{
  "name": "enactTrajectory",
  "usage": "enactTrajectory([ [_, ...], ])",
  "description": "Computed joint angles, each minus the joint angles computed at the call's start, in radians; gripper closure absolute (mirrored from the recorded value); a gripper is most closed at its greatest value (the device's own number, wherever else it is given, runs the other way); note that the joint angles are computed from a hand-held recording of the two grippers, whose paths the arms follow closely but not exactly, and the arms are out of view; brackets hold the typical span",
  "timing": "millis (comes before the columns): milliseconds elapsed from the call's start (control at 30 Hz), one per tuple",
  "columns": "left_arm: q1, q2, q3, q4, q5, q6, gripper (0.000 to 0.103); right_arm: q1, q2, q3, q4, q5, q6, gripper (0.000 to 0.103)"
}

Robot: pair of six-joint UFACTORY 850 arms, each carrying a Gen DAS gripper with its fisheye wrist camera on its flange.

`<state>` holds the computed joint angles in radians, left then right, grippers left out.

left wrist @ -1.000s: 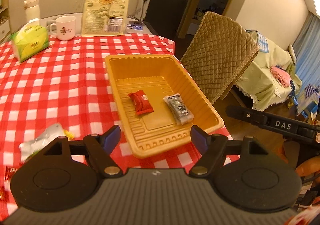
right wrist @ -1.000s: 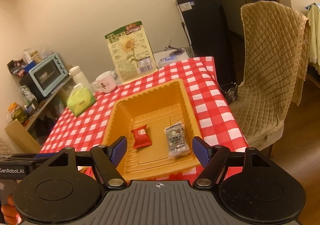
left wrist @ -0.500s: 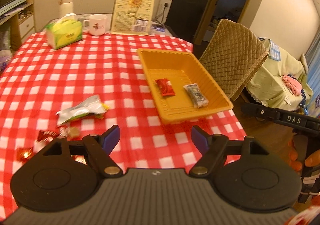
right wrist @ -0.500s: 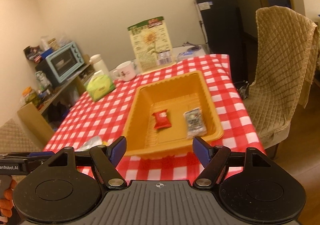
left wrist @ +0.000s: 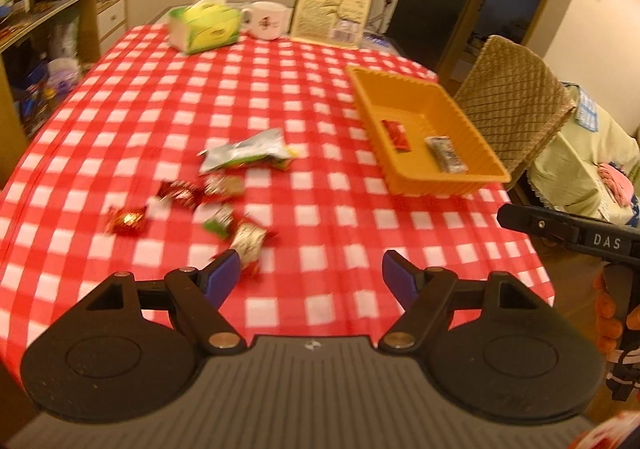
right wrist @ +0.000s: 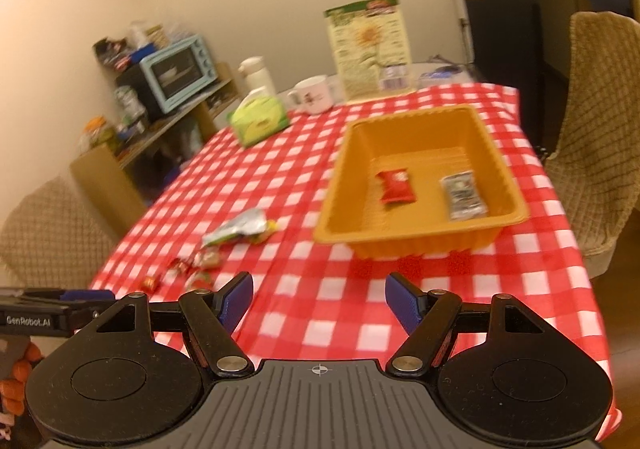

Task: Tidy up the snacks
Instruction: 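Withdraw both tools from the tray back toward the remaining snacks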

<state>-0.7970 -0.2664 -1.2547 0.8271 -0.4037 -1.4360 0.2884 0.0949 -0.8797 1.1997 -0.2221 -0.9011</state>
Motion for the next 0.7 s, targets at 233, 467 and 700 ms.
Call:
enactTrajectory([
  [233, -0.001, 0.050, 0.071, 0.038, -0.042, -0.070, 0.027, 0.057, -0.045, -0.013, -0.022, -0.030, 0.006, 0.030],
  [467, 0.012, 0.088, 0.120, 0.051, -0.063, -0.105, 0.028, 0.109, -0.115, -0.061, -0.028, -0.058, 0.016, 0.030],
  [700, 0.040, 0.114, 0.159, 0.042, -0.067, -0.113, 0.028, 0.162, -0.206, -0.134, -0.049, -0.076, 0.050, 0.030],
])
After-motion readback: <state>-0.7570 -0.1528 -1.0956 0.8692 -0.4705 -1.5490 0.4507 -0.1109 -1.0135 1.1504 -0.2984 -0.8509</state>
